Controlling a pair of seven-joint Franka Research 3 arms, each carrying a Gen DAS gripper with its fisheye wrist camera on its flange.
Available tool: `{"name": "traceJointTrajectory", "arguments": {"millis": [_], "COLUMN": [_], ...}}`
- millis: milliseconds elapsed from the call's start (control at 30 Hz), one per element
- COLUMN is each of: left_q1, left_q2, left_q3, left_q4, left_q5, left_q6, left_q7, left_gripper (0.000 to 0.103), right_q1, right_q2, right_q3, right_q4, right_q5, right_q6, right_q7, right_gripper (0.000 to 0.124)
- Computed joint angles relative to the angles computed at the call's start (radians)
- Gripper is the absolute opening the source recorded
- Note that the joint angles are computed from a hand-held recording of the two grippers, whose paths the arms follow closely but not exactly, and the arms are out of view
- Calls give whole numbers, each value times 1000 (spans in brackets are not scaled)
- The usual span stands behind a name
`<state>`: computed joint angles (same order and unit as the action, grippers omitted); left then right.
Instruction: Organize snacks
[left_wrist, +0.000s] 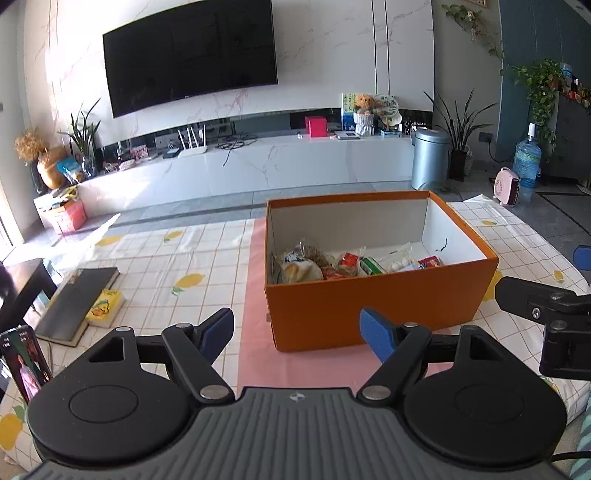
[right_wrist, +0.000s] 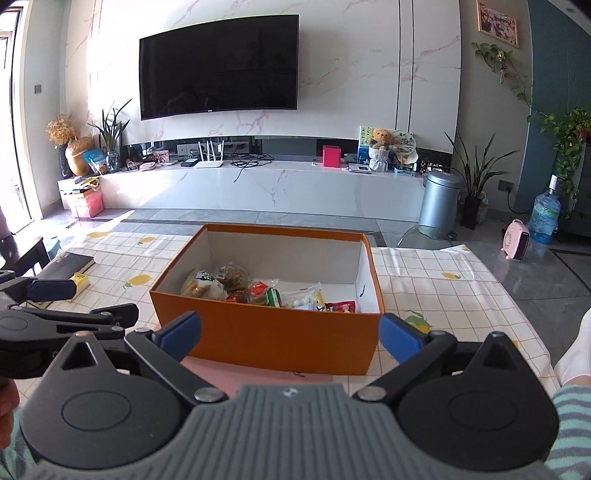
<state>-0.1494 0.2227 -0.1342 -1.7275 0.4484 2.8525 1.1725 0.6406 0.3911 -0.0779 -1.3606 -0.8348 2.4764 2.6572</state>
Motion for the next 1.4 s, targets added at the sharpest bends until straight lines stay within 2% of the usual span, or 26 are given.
{"name": "traceJointTrajectory", "arguments": {"millis": [567, 1400], "left_q1": [-5, -4], "left_q2": [23, 22], "left_q3": [-1, 2], "left_q4": [12, 16], "left_q5": [7, 7], "left_q6": [-78, -83], "left_q7": [0, 0], "left_gripper": [91, 91], "right_q1": [-5, 1], "right_q2": [83, 71], "right_q3": [-21, -28], "right_q4": [52, 40], "right_q5": [105, 106], "right_q6": [-26, -27], "right_q7": [-68, -56], "right_gripper": [99, 99]}}
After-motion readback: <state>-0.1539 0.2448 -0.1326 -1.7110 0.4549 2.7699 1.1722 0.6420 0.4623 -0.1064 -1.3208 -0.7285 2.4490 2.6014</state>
